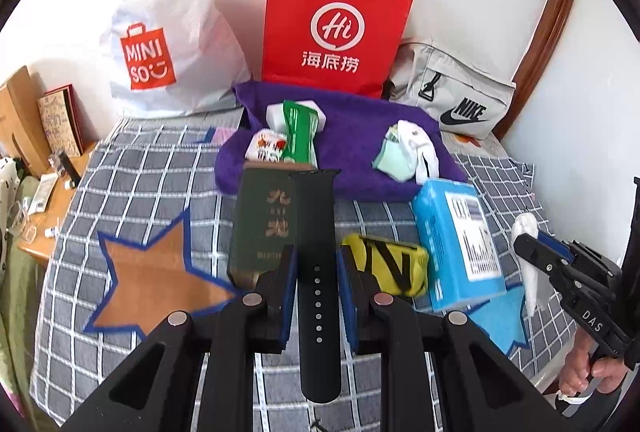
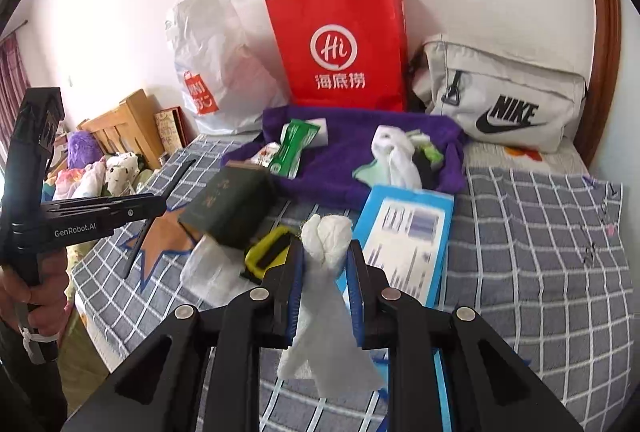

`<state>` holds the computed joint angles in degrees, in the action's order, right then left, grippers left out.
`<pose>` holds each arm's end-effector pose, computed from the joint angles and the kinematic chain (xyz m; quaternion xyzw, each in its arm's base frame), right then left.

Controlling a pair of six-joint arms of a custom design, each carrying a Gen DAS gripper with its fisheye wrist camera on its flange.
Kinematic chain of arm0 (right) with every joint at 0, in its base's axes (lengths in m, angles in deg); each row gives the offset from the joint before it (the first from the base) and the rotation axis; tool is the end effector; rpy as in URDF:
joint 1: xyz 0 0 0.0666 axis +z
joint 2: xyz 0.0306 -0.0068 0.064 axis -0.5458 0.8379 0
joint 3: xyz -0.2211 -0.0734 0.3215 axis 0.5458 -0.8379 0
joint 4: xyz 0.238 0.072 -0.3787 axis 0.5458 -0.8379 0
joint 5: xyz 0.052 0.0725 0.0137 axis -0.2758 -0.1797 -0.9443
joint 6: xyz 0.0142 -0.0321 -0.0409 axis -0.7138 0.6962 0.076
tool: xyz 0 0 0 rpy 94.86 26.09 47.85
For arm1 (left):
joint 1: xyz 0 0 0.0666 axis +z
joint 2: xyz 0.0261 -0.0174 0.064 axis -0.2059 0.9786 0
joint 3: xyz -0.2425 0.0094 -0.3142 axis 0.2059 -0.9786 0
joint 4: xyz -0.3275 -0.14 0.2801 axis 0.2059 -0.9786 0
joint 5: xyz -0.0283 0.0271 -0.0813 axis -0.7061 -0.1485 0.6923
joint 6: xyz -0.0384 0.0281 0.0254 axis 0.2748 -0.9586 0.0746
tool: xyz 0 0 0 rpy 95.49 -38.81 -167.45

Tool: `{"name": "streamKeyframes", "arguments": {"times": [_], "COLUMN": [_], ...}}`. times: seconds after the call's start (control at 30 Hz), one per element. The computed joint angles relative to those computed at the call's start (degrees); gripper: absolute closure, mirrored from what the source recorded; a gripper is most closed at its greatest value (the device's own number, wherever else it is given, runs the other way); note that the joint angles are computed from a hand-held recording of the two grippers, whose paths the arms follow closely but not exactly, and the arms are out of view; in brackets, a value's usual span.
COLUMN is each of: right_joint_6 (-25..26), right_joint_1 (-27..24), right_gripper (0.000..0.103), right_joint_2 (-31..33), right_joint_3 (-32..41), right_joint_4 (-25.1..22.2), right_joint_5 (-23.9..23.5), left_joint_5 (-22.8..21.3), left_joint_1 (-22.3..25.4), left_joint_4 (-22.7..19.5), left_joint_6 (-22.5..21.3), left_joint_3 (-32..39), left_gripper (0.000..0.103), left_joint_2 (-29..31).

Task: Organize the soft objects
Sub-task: 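Carry the watch strap and the tissue in both grippers over the purple towel, then open both grippers over the towel, releasing the watch strap and the tissue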

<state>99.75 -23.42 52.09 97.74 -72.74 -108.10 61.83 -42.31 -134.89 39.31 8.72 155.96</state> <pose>0.6346 0.1264 0.3363 -0.3055 0.8456 0.2275 0.3740 0.5360 -0.2997 0.3782 -0.1697 0.9245 -0.0279 0.3402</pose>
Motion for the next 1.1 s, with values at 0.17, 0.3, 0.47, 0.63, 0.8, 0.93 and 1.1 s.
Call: {"name": "streamKeyframes", "arguments": {"times": [0.17, 0.3, 0.47, 0.63, 0.8, 0.93, 1.1], "right_joint_6": [-1.1, -1.9, -2.2, -3.5, -5.1, -5.7, -7.1], "right_joint_1": [0.3, 0.5, 0.9, 0.9, 1.0, 1.2, 1.2], "right_gripper": [0.082, 0.082, 0.082, 0.082, 0.082, 0.082, 0.082], "right_joint_2": [2.9, 5.6, 8.3, 11.7, 15.4, 18.8, 23.9], "right_joint_3": [4.7, 8.8, 12.8, 17.8, 23.1, 27.6, 34.6], "right_joint_4": [-0.6, -1.1, -1.3, -2.0, -2.9, -4.0, -7.2], "right_joint_5": [1.1, 2.1, 3.8, 4.6, 5.7, 7.8, 8.1], "left_joint_5": [1.0, 1.6, 2.9, 3.6, 4.0, 4.4, 5.3], "left_joint_1": [1.8, 3.2, 4.9, 6.4, 7.6, 8.6, 9.7], "left_joint_4": [0.0, -0.2, -0.2, -0.8, -1.3, -2.7, -3.2], "left_joint_6": [-1.8, -2.9, -3.9, -4.3, -4.7, -5.8, -7.1], "left_joint_3": [2.6, 4.7, 7.2, 9.5, 11.5, 13.9, 16.9], "left_gripper": [0.084, 0.084, 0.084, 0.084, 0.084, 0.083, 0.083], "left_joint_2": [1.6, 3.2, 5.2, 7.4, 9.1, 11.1, 13.7]}}
